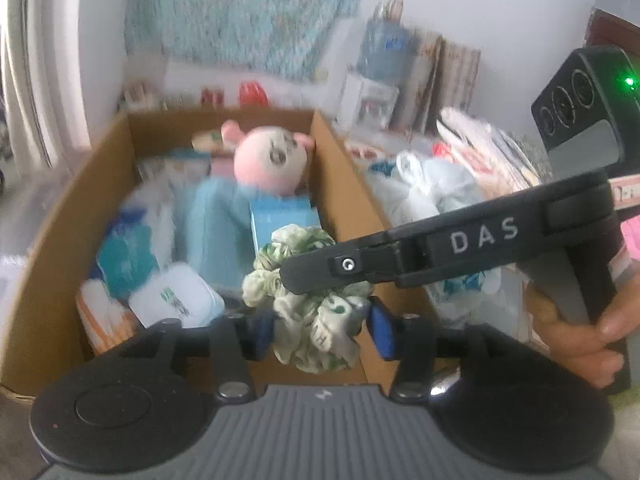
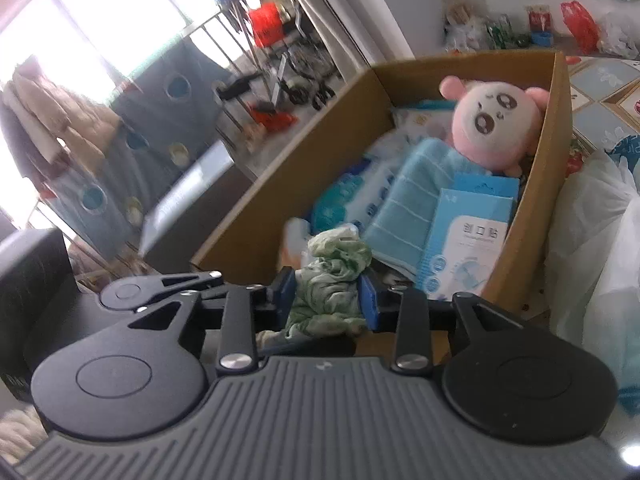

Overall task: Organize soft objects
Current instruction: 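Drop the light green cloth into the box by opening the right tool, then move the open right tool to the gold tissue packet on the table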

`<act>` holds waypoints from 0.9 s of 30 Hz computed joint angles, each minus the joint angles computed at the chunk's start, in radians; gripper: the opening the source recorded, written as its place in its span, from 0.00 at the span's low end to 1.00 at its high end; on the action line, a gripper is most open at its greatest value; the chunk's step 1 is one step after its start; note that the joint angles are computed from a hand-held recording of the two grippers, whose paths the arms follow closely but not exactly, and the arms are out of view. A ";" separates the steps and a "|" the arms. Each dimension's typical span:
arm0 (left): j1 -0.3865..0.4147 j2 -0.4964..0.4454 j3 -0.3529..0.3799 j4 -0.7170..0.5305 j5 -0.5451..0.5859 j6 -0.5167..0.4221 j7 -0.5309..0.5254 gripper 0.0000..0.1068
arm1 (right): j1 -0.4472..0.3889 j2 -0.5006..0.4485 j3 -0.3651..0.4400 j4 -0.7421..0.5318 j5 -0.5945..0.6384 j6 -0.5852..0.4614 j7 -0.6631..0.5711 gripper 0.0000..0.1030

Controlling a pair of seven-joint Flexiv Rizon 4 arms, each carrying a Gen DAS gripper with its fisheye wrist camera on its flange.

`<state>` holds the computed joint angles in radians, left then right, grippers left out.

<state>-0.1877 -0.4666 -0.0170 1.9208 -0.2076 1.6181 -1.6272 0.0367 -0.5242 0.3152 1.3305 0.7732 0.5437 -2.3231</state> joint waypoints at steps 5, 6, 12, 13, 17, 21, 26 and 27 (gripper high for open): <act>-0.029 -0.005 0.043 0.002 0.005 -0.029 -0.034 0.54 | 0.019 -0.024 -0.012 -0.010 -0.056 -0.006 0.010 0.50; -0.026 -0.004 0.045 -0.001 0.006 -0.038 -0.037 0.54 | 0.013 -0.027 -0.008 -0.011 -0.052 -0.004 -0.001 0.51; -0.091 -0.007 0.141 -0.019 0.045 -0.077 -0.112 0.61 | -0.003 -0.039 0.006 -0.019 -0.028 -0.006 -0.022 0.57; -0.093 -0.006 0.147 -0.019 0.052 -0.080 -0.126 0.61 | -0.011 -0.038 0.009 -0.019 -0.017 -0.012 -0.023 0.58; -0.136 -0.002 0.204 -0.023 0.096 -0.059 -0.191 0.61 | -0.061 -0.045 0.023 -0.030 0.063 -0.038 -0.026 0.60; -0.277 -0.012 0.358 -0.052 0.183 -0.007 -0.294 0.70 | -0.142 -0.016 0.030 -0.008 0.181 -0.064 -0.062 0.61; -0.264 -0.023 0.267 -0.082 0.195 0.098 -0.228 0.80 | -0.212 0.064 -0.017 0.045 0.267 -0.026 -0.139 0.64; -0.240 -0.030 0.217 -0.094 0.192 0.107 -0.199 0.80 | -0.223 0.079 -0.034 0.051 0.274 -0.009 -0.153 0.65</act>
<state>-0.4275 -0.4966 0.2000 1.8264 -0.0155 1.7253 -1.8262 -0.1864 -0.4451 0.2816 1.3815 1.0471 0.5347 -2.4764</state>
